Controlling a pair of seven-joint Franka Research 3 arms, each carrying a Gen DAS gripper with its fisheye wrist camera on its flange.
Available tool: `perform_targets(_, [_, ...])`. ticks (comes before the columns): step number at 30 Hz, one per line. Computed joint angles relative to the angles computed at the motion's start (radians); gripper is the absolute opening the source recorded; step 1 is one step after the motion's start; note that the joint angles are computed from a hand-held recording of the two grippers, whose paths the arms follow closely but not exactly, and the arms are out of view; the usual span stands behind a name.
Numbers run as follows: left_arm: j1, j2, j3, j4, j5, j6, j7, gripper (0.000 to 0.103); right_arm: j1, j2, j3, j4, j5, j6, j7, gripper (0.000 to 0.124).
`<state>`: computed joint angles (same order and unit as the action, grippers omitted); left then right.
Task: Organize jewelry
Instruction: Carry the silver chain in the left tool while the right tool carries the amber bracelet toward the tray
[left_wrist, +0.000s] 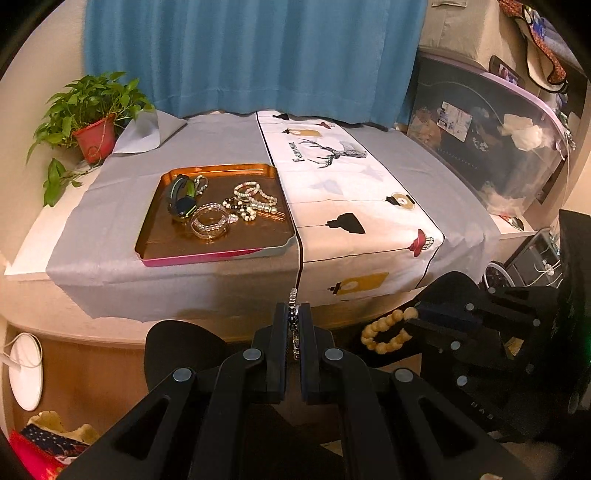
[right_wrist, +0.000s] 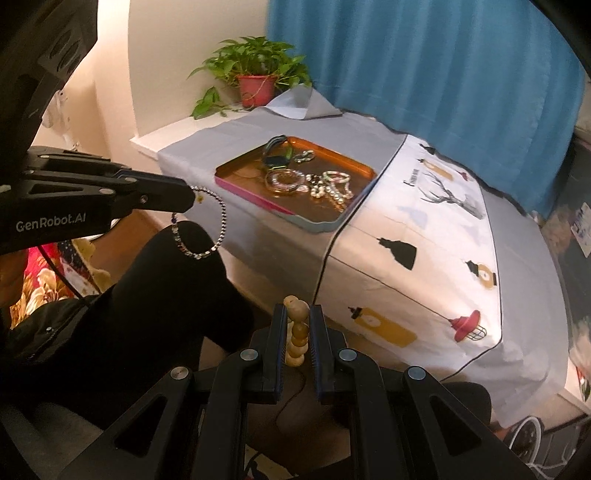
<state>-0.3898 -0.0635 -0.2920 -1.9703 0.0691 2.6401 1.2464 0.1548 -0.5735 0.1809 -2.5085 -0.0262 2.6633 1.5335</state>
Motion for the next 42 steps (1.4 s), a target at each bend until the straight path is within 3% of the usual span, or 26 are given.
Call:
perform_targets(26, [0.034, 0.080, 0.013, 0.048, -0.082, -0.003, 0.054, 0.003, 0.020, 0.156, -0.019, 0.100, -0.017, -0.054, -0.009, 0.013])
perform_targets(33, [0.065, 0.140, 0.021, 0.133, -0.069, 0.002, 0.058, 0.003, 0.016, 0.262, -0.032, 0.200, -0.050, -0.043, 0.007, 0.013])
perform_targets(42, [0.087, 0.332, 0.026, 0.399, 0.009, -0.024, 0.060, 0.003, 0.030, 0.456, -0.067, 0.410, -0.104, 0.002, 0.033, 0.013])
